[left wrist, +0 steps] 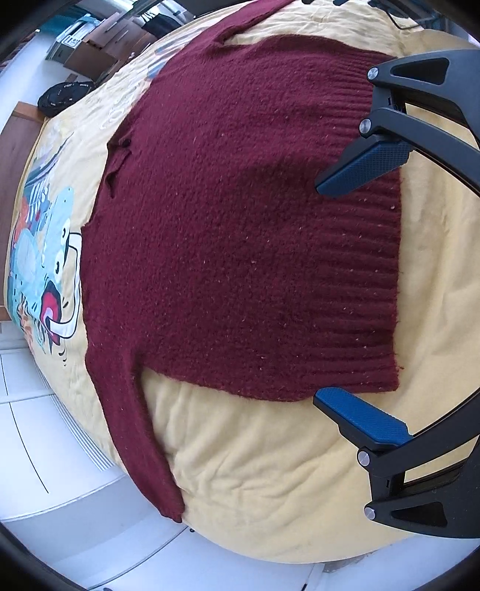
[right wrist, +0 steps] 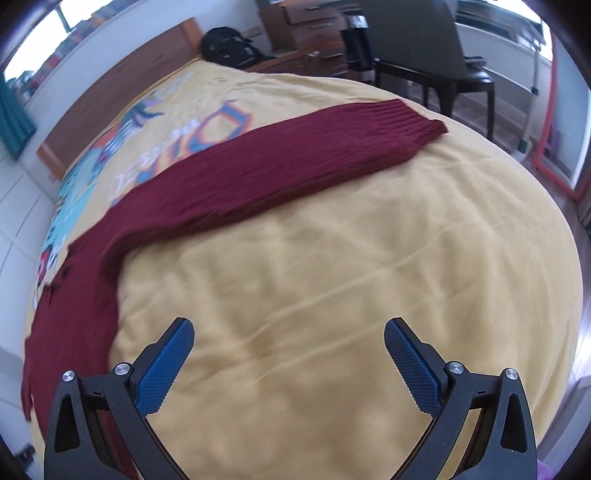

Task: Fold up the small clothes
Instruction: 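Move the right tool to the sweater's sleeve cuff and close on it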

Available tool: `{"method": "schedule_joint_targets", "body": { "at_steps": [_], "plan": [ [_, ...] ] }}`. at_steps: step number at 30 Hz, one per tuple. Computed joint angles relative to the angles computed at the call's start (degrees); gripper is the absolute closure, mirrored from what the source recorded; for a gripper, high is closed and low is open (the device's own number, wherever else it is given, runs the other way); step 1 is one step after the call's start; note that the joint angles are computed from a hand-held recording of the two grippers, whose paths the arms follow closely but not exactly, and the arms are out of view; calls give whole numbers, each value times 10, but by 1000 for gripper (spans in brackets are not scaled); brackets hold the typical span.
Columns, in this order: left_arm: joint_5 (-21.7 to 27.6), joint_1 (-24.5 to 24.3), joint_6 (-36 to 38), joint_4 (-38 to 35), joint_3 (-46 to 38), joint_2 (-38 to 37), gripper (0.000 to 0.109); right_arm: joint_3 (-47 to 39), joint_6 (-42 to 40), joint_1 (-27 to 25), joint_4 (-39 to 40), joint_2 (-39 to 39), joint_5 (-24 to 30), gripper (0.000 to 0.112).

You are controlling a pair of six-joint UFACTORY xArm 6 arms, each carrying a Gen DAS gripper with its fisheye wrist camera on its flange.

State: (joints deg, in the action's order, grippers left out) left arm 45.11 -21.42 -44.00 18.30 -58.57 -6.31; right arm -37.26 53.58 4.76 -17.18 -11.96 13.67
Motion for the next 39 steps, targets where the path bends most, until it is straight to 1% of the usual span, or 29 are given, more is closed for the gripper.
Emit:
{"method": "schedule_joint_targets", "body": {
  "at_steps": [7,11,16,21,23,29,33,35,37,38,39],
  "plan": [
    [16,7,-11,8,-17,19,7,-25,-84,-53,109,51,-42,9],
    [26,9,-11,4,-22,27,7,-45,-192,-63,243,80,-71,9],
    [33,11,-15,6,-24,31,7,-87,-268,-69,326,120,-75,9],
    [38,16,-23,10,-27,37,7,-119,-325,-75,396,152,-83,9],
    [40,17,-24,13,-29,38,7,-131,-334,-79,405,164,-83,9],
    [45,24,-33,12,-24,37,7,-164,-385,-86,466,197,-98,9],
    [43,31,-34,5,-19,36,7,-182,-393,-89,467,215,-106,10],
    [44,33,-35,4,-18,36,7,-192,-416,-89,505,224,-113,18],
    [45,34,-35,3,-17,36,7,-199,-451,-88,558,229,-115,31],
    [45,35,-35,1,-17,37,7,-203,-456,-89,567,231,-114,34],
    [45,36,-33,-1,-17,37,7,-206,-449,-93,559,234,-111,40]
  ]
}}
